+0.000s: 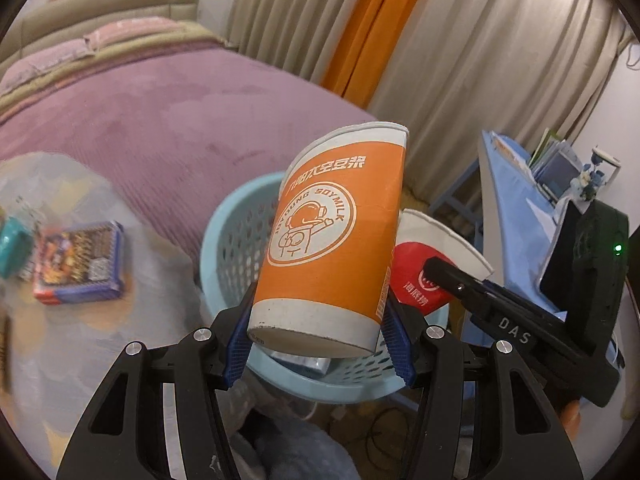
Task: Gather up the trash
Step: 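Carry both cups over the wastebasket and open both tools to drop them, then move both tools back over the table toward the paper wrapper and card box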
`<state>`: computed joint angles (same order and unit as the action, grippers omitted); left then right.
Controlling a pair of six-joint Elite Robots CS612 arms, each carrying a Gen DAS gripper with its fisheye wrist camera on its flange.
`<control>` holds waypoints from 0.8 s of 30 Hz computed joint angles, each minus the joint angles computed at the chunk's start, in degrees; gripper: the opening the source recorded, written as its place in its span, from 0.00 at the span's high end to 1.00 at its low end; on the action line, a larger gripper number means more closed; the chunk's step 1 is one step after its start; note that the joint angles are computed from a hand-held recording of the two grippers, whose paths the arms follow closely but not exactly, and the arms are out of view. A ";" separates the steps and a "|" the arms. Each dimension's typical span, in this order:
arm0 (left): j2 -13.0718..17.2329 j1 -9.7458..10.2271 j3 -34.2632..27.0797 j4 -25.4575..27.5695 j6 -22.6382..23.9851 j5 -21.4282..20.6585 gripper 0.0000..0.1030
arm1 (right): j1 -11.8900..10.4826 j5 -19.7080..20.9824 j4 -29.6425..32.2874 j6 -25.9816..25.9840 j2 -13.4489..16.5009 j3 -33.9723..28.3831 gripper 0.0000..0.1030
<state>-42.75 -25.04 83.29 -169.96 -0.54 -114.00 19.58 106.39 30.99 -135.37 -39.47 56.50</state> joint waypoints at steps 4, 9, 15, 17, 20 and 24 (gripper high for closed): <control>0.67 -0.62 -0.85 2.44 1.52 1.37 0.47 | -0.39 -1.07 0.80 1.23 0.77 -0.26 0.73; 0.83 -0.95 -1.18 3.12 2.54 2.87 0.43 | -0.67 -2.23 -0.26 1.27 0.72 0.51 0.73; 0.73 -0.42 -0.97 1.45 0.27 0.70 0.33 | -0.63 -1.99 -1.55 1.51 0.15 1.55 0.51; 0.56 -0.31 -0.66 0.86 -0.30 0.83 0.33 | -0.42 -1.70 -1.63 1.11 0.07 1.55 0.51; 0.25 0.03 -0.19 -0.07 -1.17 0.05 0.33 | -0.34 -2.11 -2.23 0.75 -0.24 1.86 0.51; -0.41 0.42 0.88 -2.03 -1.87 -0.66 0.33 | -0.02 -1.98 -1.56 0.33 -0.10 0.88 0.51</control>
<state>-43.16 -24.61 84.17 -172.00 -2.41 -114.66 19.56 104.42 29.43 -135.04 -39.58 57.39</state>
